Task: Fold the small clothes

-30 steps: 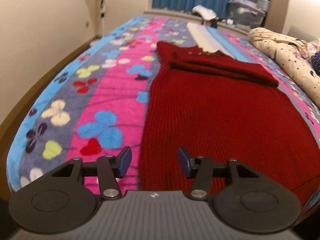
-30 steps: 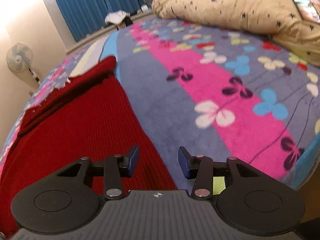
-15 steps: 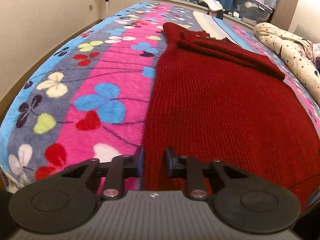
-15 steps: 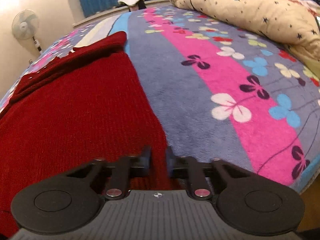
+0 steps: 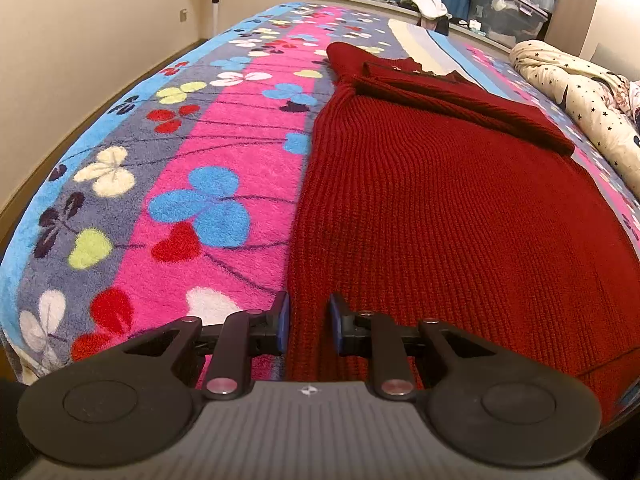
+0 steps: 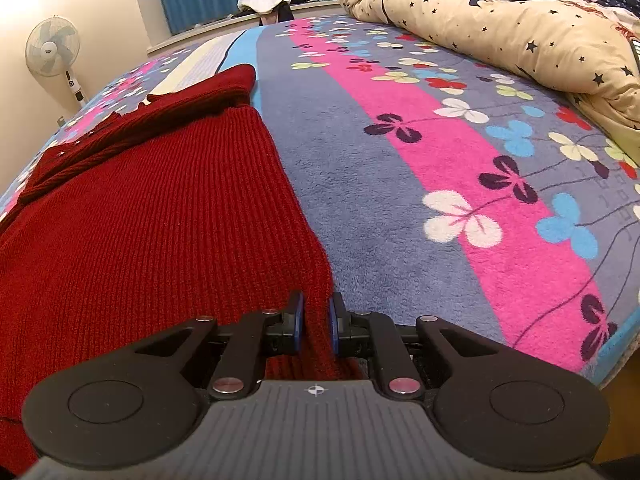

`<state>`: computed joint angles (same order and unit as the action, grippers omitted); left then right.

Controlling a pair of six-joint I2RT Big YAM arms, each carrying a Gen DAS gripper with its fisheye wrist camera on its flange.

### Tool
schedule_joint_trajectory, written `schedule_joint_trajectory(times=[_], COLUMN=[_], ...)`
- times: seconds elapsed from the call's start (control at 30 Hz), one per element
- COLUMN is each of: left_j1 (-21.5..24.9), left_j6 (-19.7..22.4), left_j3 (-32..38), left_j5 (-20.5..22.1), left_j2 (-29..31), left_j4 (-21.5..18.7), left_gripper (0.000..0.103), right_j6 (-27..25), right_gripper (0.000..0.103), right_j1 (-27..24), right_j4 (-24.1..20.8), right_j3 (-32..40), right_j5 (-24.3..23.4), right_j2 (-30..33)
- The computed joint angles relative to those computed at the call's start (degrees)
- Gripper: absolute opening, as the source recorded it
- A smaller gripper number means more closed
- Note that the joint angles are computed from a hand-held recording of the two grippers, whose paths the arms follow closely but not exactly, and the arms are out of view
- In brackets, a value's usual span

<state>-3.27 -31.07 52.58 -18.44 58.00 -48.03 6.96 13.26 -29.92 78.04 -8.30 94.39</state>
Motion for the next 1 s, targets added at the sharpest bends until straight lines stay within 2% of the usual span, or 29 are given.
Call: schedule_joint_trajectory(times=[0.6, 0.67, 0.73, 0.83, 0.9, 0.93, 1.0], left_j1=[-0.4, -0.6, -0.7, -1.1, -1.3, -1.1, 0.0], left_j6=[0.5, 0.9, 0.9, 0.4, 0.3, -0.1, -1.1], left_j3=[0.0, -0.2, -0.5, -2.0, -2.3, -2.1, -1.1], left_j5=[-0.6, -0.5, -0.7, -2.0, -2.4, -1.9, 0.8], left_j2=[0.2, 0.0, -0.9, -4.6, -5.7, -5.6, -3.7], left_j4=[-0.1, 0.2, 1.0, 4.3, 5.2, 4.7, 2.2], left_gripper=[0.023, 0.014, 0.011, 0.011, 0.011, 0.012, 0.013], right_j6=[-0.5, -0.7, -0.5, 1.5, 1.5, 1.3, 0.1], right_gripper=[0.014, 0.013, 0.009, 0.008, 0.007, 0.008, 0.009], right_j1=[-0.1, -0.1, 0.0, -0.8, -1.1, -1.0, -0.6], right_j4=[-0.2, 0.2, 1.7, 7.9, 9.3, 8.3, 2.3], right_j3=[0.2, 0.1, -0.8, -3.9, -4.8, -4.3, -1.5], right_j5=[0.1, 0.4, 0.7, -0.3, -0.1, 0.0, 0.4], right_j2=[0.2, 0.1, -0.7, -3.8, -4.8, -4.6, -2.2])
